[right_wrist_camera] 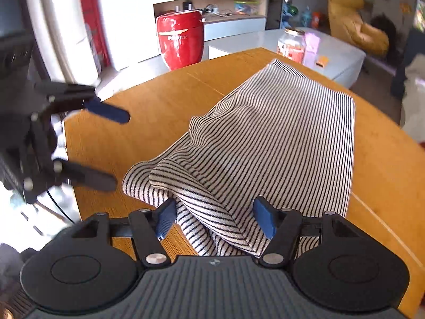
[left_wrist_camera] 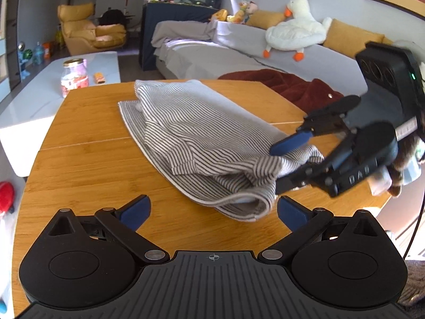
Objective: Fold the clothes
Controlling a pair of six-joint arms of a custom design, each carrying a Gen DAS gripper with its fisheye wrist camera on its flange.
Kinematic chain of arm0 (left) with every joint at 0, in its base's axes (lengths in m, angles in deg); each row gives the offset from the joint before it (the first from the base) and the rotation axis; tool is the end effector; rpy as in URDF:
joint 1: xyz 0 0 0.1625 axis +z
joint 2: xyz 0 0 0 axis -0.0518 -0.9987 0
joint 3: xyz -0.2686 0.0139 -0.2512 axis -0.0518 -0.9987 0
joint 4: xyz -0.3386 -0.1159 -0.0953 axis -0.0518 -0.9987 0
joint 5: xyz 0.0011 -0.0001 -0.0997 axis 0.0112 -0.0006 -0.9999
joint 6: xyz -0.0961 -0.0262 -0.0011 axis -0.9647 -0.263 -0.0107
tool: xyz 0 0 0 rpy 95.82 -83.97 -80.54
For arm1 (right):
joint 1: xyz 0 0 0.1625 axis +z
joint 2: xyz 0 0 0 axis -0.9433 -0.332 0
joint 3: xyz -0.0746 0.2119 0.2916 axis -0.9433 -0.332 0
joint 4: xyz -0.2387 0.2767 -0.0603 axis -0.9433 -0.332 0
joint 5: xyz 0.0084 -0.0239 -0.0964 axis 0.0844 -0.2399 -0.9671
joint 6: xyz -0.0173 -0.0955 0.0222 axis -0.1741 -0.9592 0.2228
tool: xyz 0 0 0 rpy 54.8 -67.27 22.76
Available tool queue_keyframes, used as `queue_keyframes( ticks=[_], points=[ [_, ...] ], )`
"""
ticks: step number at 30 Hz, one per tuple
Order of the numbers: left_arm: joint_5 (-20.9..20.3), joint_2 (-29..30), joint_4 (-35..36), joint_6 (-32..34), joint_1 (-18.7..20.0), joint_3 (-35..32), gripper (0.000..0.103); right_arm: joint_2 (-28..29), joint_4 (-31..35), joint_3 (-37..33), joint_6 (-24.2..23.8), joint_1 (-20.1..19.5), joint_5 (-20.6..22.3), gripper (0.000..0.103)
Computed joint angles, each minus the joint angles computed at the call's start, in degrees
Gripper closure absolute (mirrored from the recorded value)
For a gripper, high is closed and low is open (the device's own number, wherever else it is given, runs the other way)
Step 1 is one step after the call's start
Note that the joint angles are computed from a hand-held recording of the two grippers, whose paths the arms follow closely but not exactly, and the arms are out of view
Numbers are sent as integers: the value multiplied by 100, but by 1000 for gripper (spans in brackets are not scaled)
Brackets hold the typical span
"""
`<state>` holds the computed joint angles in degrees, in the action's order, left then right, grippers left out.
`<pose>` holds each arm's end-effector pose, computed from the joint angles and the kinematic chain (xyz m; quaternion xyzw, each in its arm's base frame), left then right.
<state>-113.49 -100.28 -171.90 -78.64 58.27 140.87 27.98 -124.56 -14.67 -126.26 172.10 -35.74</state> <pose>-0.1185 -0.5361 0.1982 0.1580 0.8529 -0.4044 0.2900 0.2709 -0.7232 0.0907 0.5962 -0.7986 0.0254 0.0784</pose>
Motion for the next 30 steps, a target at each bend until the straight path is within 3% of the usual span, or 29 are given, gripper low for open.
queue_keyframes(
  ticks=[2, 6, 8, 10, 13, 17, 20, 22, 24, 25, 27, 30],
  points=[
    [70, 169, 104, 180, 21, -157, 0, 91, 321, -282, 246, -27, 65, 39],
    [426, 628, 312, 494, 75, -626, 0, -70, 83, 28, -49, -38, 104, 39],
    [705, 840, 305, 449, 99, -865, 0, -333, -416, 575, -583, -53, 134, 35],
    [502, 778, 311, 210, 161, -917, 0, -686, -1473, 1473, -1668, -73, 162, 16],
    [284, 668, 180, -103, 206, -928, 0, -1025, -2881, 2517, -3142, -140, 255, 15],
    [164, 635, 213, -363, 269, -1042, 0, -893, -3957, 2902, -3887, -260, 314, 15],
    [-13, 567, 348, -570, 336, -1066, 0, -526, -4782, 2842, -4470, -377, 743, 21],
    [-167, 479, 386, -608, 364, -1031, 0, -316, -4479, 2444, -4299, -300, 537, 59],
    [-611, 264, 22, -414, 399, -845, 0, -228, -3862, 2048, -3893, -224, 332, 63],
    [-881, 116, -197, -387, 429, -744, 0, -254, -3751, 2023, -3923, -214, 290, 66],
    [-1000, -16, -459, -369, 453, -760, 0, -333, -3516, 2004, -3955, -187, 188, 71],
    [-448, 305, -488, 329, 470, -1394, 0, -609, -2769, 1986, -3668, -93, -67, 75]
  ],
)
